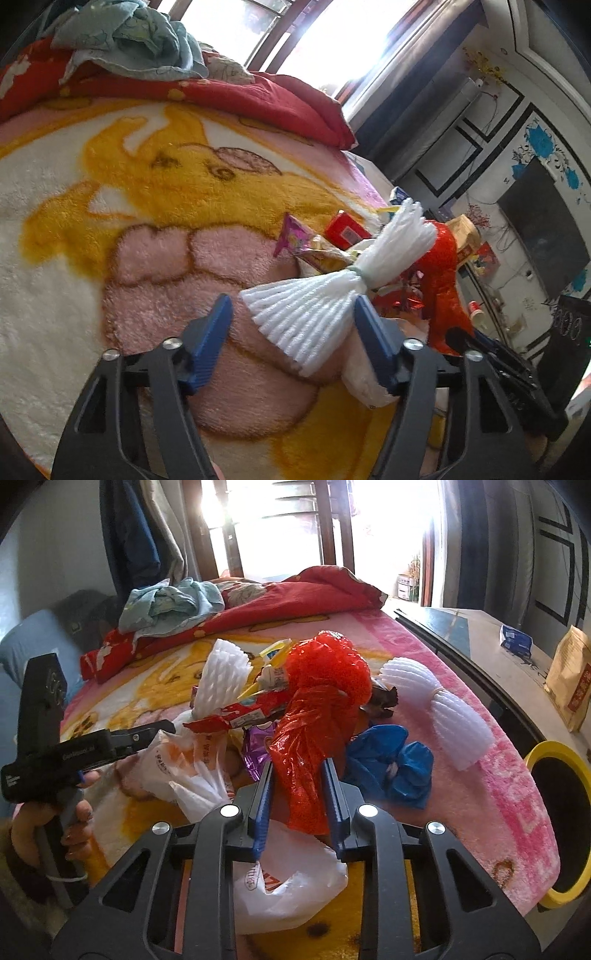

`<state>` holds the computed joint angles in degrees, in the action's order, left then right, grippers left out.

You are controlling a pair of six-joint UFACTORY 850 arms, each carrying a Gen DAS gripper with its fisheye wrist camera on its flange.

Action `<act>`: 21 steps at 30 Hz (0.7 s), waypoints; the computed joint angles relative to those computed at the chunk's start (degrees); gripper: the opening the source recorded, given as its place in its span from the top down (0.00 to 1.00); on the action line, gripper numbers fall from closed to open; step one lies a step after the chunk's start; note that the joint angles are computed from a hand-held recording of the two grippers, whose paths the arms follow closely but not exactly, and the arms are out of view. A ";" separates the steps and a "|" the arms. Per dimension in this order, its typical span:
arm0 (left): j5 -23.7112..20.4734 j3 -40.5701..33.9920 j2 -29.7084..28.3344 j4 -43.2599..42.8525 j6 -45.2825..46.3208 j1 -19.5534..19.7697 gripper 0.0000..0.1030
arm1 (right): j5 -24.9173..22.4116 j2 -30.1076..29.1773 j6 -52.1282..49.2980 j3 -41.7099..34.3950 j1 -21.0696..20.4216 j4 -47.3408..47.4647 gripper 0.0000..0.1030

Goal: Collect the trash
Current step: 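Grasp the white foam net with left tool while right tool grasps red plastic bag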

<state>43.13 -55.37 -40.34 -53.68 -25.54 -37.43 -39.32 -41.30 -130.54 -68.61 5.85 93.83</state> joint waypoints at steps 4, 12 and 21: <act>-0.04 -0.15 -0.22 3.28 -2.32 0.03 0.63 | -0.24 0.14 -0.70 0.29 -0.05 0.29 0.85; 3.24 0.73 1.78 0.23 2.48 -1.83 0.86 | -2.27 1.37 -4.17 1.73 -0.58 2.76 0.93; 7.44 0.46 4.91 -6.04 10.74 -4.43 0.87 | -7.82 3.23 -7.17 2.78 -2.42 4.97 0.93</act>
<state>50.57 -54.90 -35.43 -59.72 -14.80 -41.86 -47.14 -38.07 -137.71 -65.83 3.43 98.80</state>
